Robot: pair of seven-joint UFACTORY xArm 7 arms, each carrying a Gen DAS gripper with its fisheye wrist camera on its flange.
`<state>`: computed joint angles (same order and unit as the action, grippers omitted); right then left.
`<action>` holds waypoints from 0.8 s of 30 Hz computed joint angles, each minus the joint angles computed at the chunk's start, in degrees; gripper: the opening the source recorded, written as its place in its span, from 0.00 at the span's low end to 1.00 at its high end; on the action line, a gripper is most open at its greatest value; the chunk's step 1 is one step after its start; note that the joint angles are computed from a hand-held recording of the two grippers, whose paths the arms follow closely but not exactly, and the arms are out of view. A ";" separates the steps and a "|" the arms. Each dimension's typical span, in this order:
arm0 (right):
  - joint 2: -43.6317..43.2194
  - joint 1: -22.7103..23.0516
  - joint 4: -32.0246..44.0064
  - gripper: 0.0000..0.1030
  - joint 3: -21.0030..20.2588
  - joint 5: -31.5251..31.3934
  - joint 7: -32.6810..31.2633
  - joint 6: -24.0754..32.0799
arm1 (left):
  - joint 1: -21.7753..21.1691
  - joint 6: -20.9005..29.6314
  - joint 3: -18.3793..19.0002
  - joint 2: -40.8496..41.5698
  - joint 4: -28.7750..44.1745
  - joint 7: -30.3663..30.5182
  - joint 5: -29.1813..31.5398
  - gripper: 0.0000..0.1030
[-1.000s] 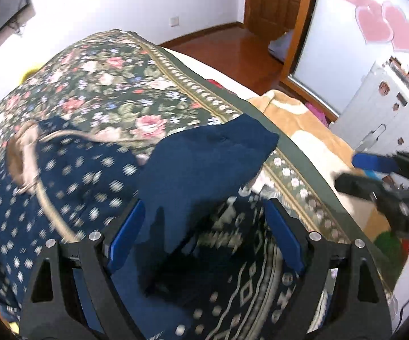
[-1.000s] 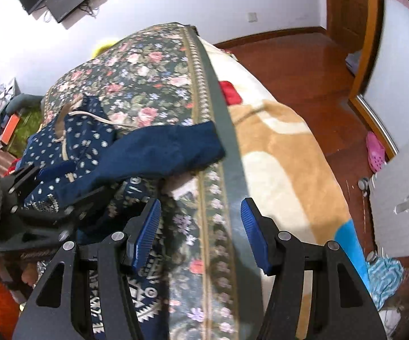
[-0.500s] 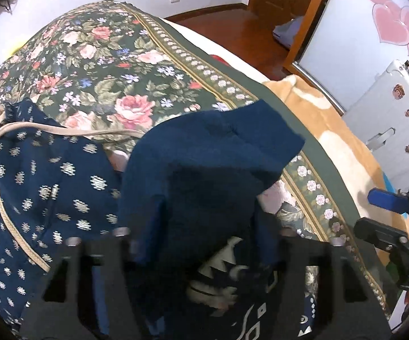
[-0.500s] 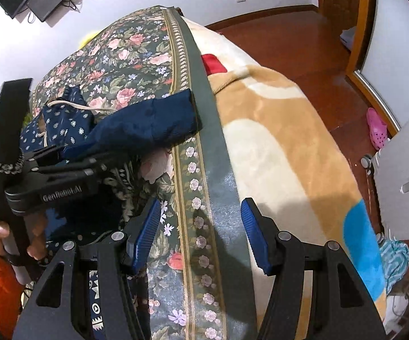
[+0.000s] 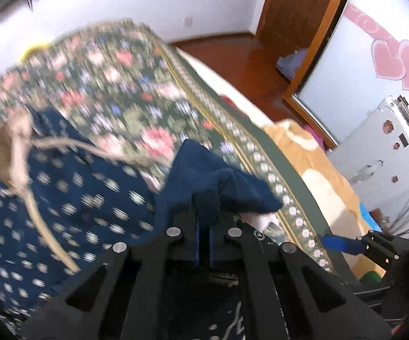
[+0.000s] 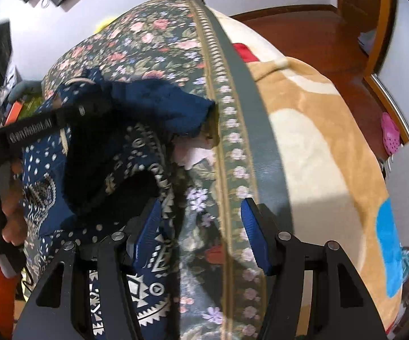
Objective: Fold large clothes
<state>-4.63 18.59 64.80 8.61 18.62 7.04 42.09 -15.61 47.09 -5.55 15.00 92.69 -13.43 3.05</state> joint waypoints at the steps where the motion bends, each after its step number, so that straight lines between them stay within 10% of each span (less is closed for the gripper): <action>1: 0.05 0.11 0.20 0.53 0.15 -0.35 0.01 0.02 | 0.02 -0.82 0.19 -1.01 -0.80 -0.06 0.51 0.03; 11: 2.46 1.31 5.25 0.53 1.16 -1.03 0.15 -0.55 | 5.61 -9.72 2.40 -20.82 -19.52 -1.06 2.69 0.03; 24: 12.52 4.96 14.89 0.53 3.94 -5.37 0.16 1.88 | 12.73 -7.60 2.61 -38.93 -45.52 -1.55 -0.83 0.05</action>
<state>7.89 23.54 79.68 12.55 13.26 7.19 43.97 -2.89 39.49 -2.94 -23.93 47.18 -14.97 2.22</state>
